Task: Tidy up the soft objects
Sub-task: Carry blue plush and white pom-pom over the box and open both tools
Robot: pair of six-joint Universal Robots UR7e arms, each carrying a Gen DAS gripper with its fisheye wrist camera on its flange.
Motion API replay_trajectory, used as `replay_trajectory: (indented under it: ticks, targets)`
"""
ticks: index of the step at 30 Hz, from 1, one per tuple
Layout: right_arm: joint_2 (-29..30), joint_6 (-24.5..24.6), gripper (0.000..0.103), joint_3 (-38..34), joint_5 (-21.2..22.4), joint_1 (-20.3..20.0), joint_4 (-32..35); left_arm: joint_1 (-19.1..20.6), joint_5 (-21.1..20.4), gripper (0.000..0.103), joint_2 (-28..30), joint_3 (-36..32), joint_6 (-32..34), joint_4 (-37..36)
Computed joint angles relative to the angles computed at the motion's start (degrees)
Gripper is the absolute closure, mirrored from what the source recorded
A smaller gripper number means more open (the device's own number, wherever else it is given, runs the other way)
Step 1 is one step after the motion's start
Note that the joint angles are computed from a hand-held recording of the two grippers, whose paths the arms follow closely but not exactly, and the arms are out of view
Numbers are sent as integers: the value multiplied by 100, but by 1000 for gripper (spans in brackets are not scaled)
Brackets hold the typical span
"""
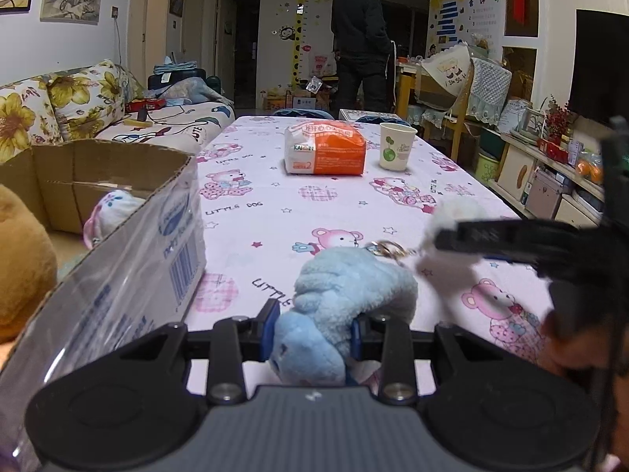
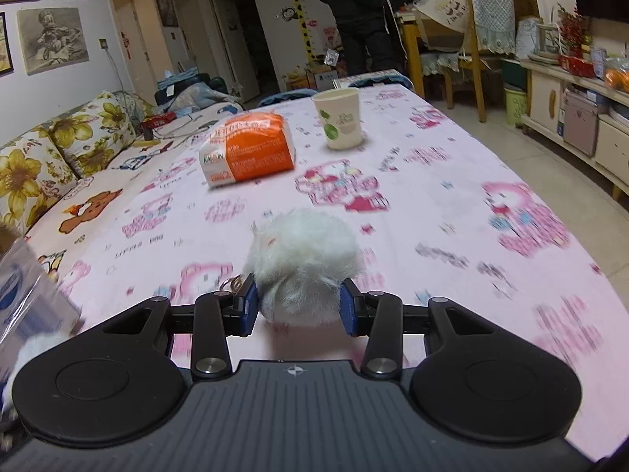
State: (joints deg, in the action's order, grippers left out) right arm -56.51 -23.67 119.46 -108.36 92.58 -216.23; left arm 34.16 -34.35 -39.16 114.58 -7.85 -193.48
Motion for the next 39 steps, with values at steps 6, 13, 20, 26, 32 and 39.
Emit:
replay_trajectory:
  ticks: [6, 13, 20, 26, 32, 39]
  targets:
    - [-415, -73, 52, 559, -47, 55, 35, -188, 49, 69, -78, 203, -137, -25]
    - [-782, -85, 52, 1095, -41, 121, -93, -389, 139, 69, -273, 565, -529, 155]
    - [-992, -94, 52, 1402, -51, 148, -149, -593, 212, 69, -470, 891, -877, 292]
    - [-1043, -58, 52, 1520, -124, 211, -183, -649, 119, 69, -539, 1028, -827, 174]
    - [-1054, 10, 52, 1505, -161, 233, -231, -648, 7, 69, -550, 1068, -578, -121]
    - [-1054, 174, 52, 1461, -99, 225, -299, -658, -165, 69, -575, 1129, -291, -548]
